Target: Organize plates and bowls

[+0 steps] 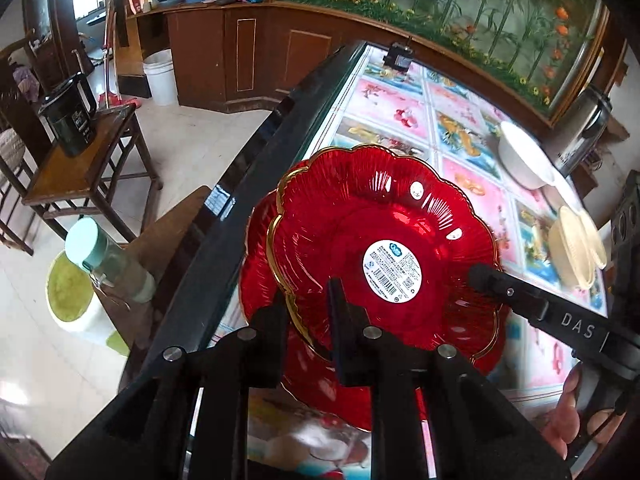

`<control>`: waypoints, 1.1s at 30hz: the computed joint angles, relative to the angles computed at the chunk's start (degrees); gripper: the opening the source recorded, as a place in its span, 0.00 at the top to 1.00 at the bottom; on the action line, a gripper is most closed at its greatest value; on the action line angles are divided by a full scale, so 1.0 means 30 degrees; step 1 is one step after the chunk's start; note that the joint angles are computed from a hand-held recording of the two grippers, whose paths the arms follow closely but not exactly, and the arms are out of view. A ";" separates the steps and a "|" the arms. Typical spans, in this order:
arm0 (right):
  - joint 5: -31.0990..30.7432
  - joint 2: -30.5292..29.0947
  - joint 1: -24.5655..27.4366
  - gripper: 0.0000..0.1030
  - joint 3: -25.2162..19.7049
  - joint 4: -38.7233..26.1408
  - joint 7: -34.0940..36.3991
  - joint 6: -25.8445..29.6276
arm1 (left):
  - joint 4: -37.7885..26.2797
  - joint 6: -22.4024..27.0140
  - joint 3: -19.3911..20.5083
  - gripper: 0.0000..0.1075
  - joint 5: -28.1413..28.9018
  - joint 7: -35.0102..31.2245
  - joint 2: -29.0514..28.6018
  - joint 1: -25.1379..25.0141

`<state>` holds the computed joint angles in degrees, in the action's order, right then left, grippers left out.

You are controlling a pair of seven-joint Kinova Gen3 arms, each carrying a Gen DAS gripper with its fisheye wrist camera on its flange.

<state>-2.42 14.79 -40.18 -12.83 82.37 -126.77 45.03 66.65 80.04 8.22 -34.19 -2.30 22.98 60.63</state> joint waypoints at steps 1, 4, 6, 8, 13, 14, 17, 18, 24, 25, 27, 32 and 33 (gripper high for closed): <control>0.0306 0.0308 -0.0246 0.89 0.0123 -0.0426 -0.0173 0.0491 | -0.0282 0.0262 0.0049 0.85 0.0085 -0.0386 0.0193 -0.0092; 0.0875 0.0929 -0.0408 0.89 -0.0023 -0.1218 -0.0493 0.1464 | -0.0572 0.0695 0.0024 0.85 0.0314 -0.1002 0.0422 -0.0128; 0.1720 0.1273 0.0278 0.89 -0.1222 -0.1517 -0.0921 0.1755 | -0.0585 0.0734 -0.0016 0.83 0.0591 -0.1252 0.0458 -0.0258; 0.2438 0.1536 0.0828 0.88 -0.2127 -0.1801 -0.1234 0.1983 | -0.0519 0.0705 -0.0069 0.82 0.0750 -0.1301 0.0431 -0.0301; 0.3459 0.1953 -0.0526 0.85 -0.1320 -0.2914 -0.1427 0.3473 | -0.1446 0.2081 -0.0254 0.82 0.0582 -0.1572 0.0907 -0.0009; 0.3734 0.2087 -0.0656 0.84 -0.1363 -0.3221 -0.1486 0.3880 | -0.1441 0.2172 -0.0308 0.82 0.0592 -0.1555 0.0873 0.0034; 0.5009 0.2459 -0.2135 0.81 -0.0429 -0.4236 -0.1700 0.5384 | -0.1445 0.2376 -0.0373 0.82 0.0562 -0.1401 0.0768 0.0140; 0.4968 0.2589 -0.2771 0.79 0.0308 -0.4576 -0.1449 0.5836 | -0.1603 0.2644 -0.0405 0.81 0.0379 -0.1364 0.0803 0.0303; 0.5439 0.1526 -0.6581 0.58 0.4609 -0.3828 -0.0656 0.5130 | -0.2819 0.4864 -0.0937 0.52 -0.1242 -0.0702 0.1151 0.1726; 0.5682 0.1059 -0.6931 0.57 0.4919 -0.3163 -0.0604 0.4365 | -0.2555 0.4759 -0.0882 0.50 -0.1665 -0.0168 0.0943 0.1956; 0.6613 -0.0177 -0.6854 0.56 0.4486 -0.1585 -0.1006 0.2812 | -0.1641 0.3967 -0.1060 0.47 -0.2640 0.1385 0.0194 0.2863; 0.7353 -0.3688 -0.2807 0.40 0.1208 0.2743 -0.3808 -0.0966 | -0.1285 0.2764 -0.0316 0.29 -0.5197 0.3154 0.0137 0.4138; 0.7190 -0.4282 -0.2011 0.40 0.0729 0.3615 -0.3920 -0.1743 | -0.1463 0.2081 0.0059 0.29 -0.5463 0.2806 0.0331 0.4110</control>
<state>19.15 1.95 -46.21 -10.64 93.22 -138.53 39.81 62.26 86.28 8.40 -50.58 6.11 23.98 72.96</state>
